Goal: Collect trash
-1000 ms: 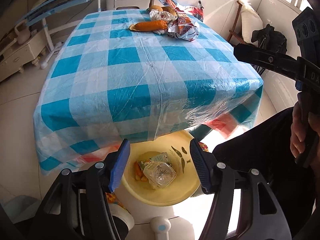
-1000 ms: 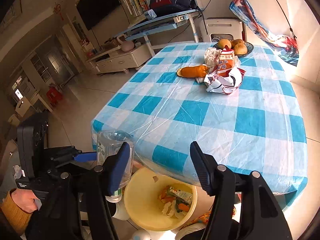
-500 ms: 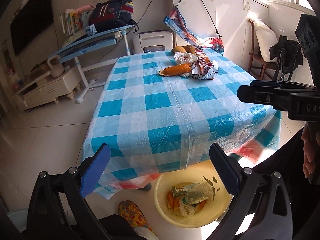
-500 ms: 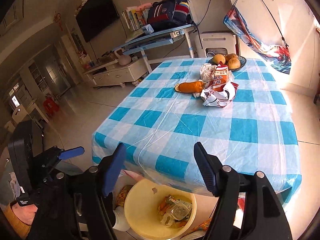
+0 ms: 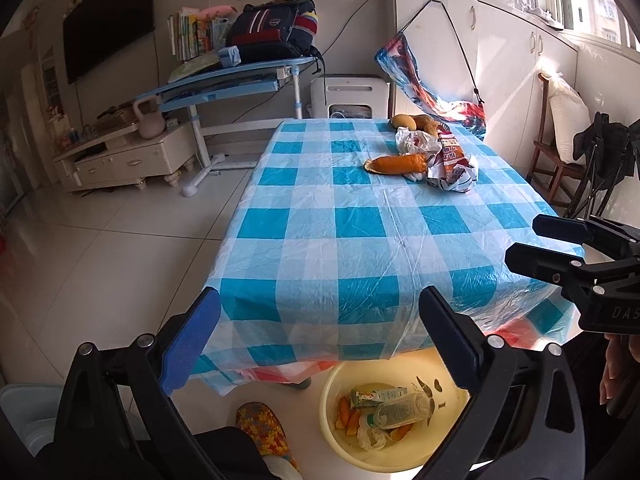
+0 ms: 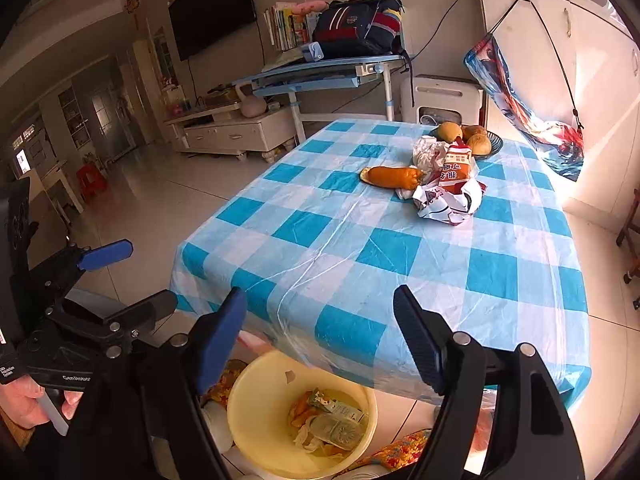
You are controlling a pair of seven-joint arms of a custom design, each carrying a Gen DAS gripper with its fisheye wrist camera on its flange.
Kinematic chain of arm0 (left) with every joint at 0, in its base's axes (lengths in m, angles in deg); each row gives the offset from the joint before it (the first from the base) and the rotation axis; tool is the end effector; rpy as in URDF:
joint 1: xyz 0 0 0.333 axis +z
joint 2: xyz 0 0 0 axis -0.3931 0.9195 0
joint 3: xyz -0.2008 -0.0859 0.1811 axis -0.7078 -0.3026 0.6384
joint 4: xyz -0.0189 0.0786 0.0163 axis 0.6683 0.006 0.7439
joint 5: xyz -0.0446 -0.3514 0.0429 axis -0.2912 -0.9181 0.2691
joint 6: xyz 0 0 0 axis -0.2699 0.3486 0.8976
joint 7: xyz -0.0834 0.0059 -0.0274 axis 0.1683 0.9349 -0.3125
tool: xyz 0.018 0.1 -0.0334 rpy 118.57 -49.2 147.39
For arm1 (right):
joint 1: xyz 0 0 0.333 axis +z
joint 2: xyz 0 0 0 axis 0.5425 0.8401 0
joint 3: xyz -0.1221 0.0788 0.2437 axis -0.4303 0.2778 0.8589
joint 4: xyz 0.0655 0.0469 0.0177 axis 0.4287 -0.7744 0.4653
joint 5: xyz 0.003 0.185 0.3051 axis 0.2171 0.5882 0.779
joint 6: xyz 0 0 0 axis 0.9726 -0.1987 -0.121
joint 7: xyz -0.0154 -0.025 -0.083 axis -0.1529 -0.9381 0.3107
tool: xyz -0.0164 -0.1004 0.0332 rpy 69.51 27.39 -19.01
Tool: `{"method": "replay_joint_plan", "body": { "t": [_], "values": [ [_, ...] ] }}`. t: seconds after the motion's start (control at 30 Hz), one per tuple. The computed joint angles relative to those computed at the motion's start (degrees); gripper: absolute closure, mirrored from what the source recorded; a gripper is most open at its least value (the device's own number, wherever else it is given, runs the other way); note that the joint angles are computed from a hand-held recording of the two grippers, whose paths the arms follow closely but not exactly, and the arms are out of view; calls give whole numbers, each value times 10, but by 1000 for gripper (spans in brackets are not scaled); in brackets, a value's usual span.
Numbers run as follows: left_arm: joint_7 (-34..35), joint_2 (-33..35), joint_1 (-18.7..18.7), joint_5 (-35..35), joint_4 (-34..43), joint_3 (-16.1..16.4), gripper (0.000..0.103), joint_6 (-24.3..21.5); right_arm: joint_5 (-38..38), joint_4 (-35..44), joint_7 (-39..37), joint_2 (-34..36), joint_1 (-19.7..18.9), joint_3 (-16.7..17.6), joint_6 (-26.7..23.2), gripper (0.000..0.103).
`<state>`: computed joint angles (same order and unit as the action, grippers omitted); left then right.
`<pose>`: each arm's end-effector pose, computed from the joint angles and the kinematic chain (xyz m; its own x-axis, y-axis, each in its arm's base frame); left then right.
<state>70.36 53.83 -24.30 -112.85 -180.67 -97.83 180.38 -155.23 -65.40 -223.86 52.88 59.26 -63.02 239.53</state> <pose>0.5025 -0.1324 0.4013 -0.3306 -0.9423 -0.0520 -0.5928 0.2502 -0.7655 0.4874 0.3410 0.3241 0.1564 -0.9760 -0.1513 -0.6353 0.0179 -0.7721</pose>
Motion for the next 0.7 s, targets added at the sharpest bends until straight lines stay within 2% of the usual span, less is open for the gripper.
{"method": "replay_joint_plan", "body": {
  "t": [0.1,0.17,0.2,0.23,0.4,0.53,0.63,0.7],
  "values": [
    [-36,0,-11,44,-7,16,7,-2,8,0,-9,1,2,-1,-2,29],
    [24,3,18,-13,4,-19,7,-13,5,1,-6,1,3,-2,-2,29],
    [53,3,20,-41,10,-22,7,-22,4,1,-5,1,3,-2,-2,28],
    [67,3,16,-54,12,-19,7,-30,4,1,-5,1,3,-2,-2,28],
    [40,4,-26,-21,6,24,7,-32,7,0,-7,0,4,-2,-3,27],
    [43,5,-33,-28,9,31,7,-36,17,-1,-14,0,4,-3,-5,26],
    [88,6,-29,-79,28,30,7,-67,21,-3,-16,-2,7,-6,-7,25],
    [65,8,-42,-41,38,51,7,-90,24,-3,-17,-2,8,-7,-8,24]
  ]
}}
